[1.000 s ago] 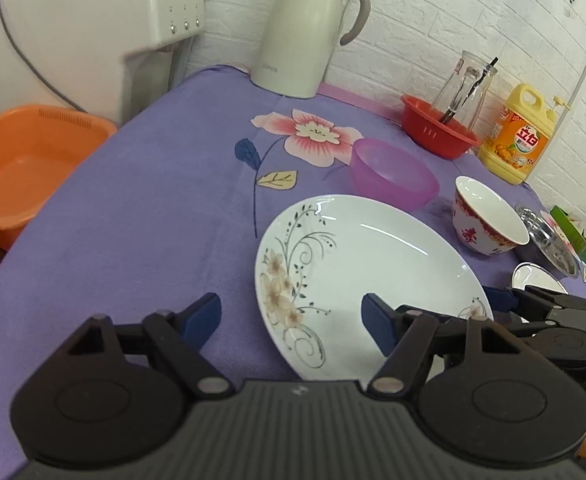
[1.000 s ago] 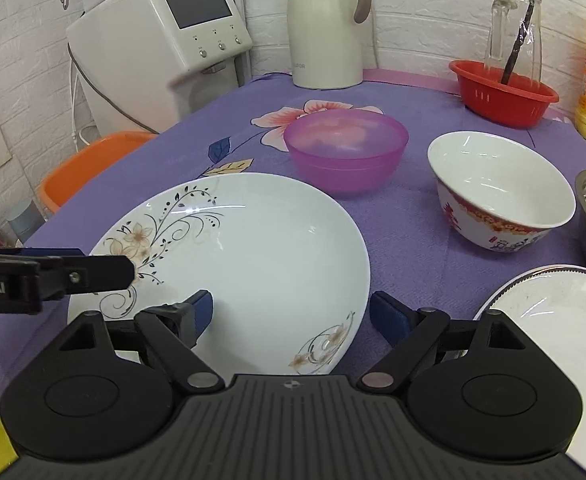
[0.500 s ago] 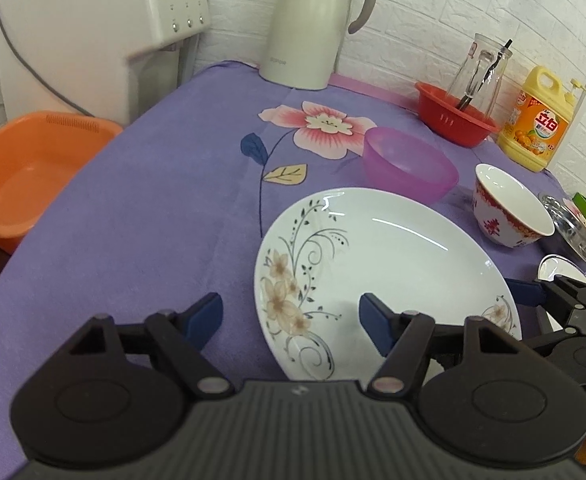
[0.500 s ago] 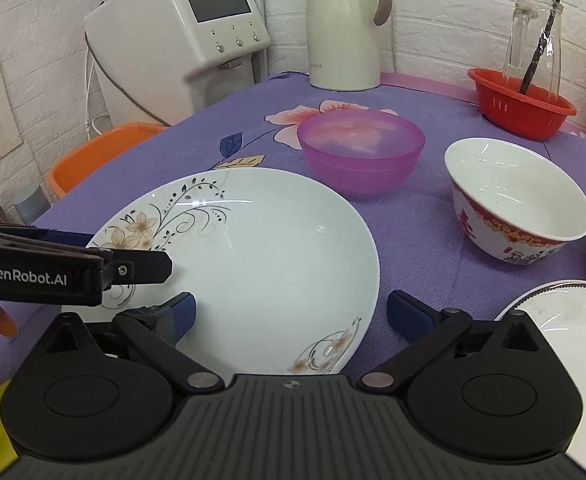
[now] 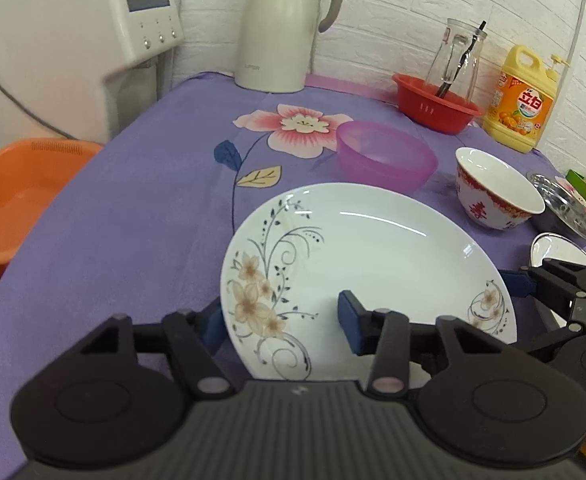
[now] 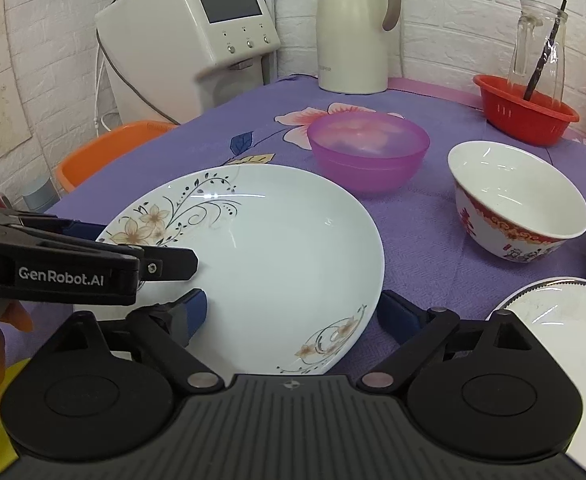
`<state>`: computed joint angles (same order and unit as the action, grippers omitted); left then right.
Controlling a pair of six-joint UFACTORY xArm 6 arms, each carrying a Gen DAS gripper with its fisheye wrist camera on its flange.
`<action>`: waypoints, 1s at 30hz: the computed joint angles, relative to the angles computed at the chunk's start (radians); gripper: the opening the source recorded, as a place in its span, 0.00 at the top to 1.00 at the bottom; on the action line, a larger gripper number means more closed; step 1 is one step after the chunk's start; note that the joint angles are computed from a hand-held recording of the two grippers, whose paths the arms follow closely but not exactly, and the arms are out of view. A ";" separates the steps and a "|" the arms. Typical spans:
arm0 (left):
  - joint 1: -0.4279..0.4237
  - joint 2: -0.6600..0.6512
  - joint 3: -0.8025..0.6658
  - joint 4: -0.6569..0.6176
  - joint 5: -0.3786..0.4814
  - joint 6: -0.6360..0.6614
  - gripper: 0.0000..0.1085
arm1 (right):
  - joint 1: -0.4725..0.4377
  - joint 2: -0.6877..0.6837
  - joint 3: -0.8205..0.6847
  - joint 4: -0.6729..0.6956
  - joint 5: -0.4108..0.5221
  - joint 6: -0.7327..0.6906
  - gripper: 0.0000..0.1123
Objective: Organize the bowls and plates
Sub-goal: 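Lift the floral plate and lower it onto the yellow plate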
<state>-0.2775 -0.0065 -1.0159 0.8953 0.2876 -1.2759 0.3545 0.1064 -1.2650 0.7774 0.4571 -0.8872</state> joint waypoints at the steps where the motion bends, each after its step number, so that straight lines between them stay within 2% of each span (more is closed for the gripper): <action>1: -0.001 0.002 -0.002 -0.003 0.002 0.002 0.58 | 0.002 -0.003 0.002 0.012 0.002 -0.013 0.08; 4: -0.006 -0.003 -0.004 -0.057 0.015 0.031 0.60 | 0.014 -0.015 0.020 -0.026 -0.027 0.023 0.08; 6: -0.006 -0.012 -0.006 -0.035 0.019 -0.006 0.60 | 0.023 -0.030 0.034 -0.044 -0.047 0.038 0.08; 10: -0.006 -0.035 -0.013 0.000 0.017 -0.046 0.60 | 0.035 -0.062 0.054 0.008 -0.100 -0.018 0.08; 17: -0.055 -0.115 0.022 0.028 0.068 -0.059 0.60 | 0.035 -0.120 0.089 0.051 -0.117 -0.027 0.08; 23: -0.143 -0.235 0.127 0.072 0.138 -0.129 0.60 | 0.050 -0.295 0.273 0.066 -0.143 -0.002 0.08; 30: -0.260 -0.377 0.275 0.100 0.198 -0.212 0.59 | 0.089 -0.540 0.531 -0.007 -0.194 0.120 0.08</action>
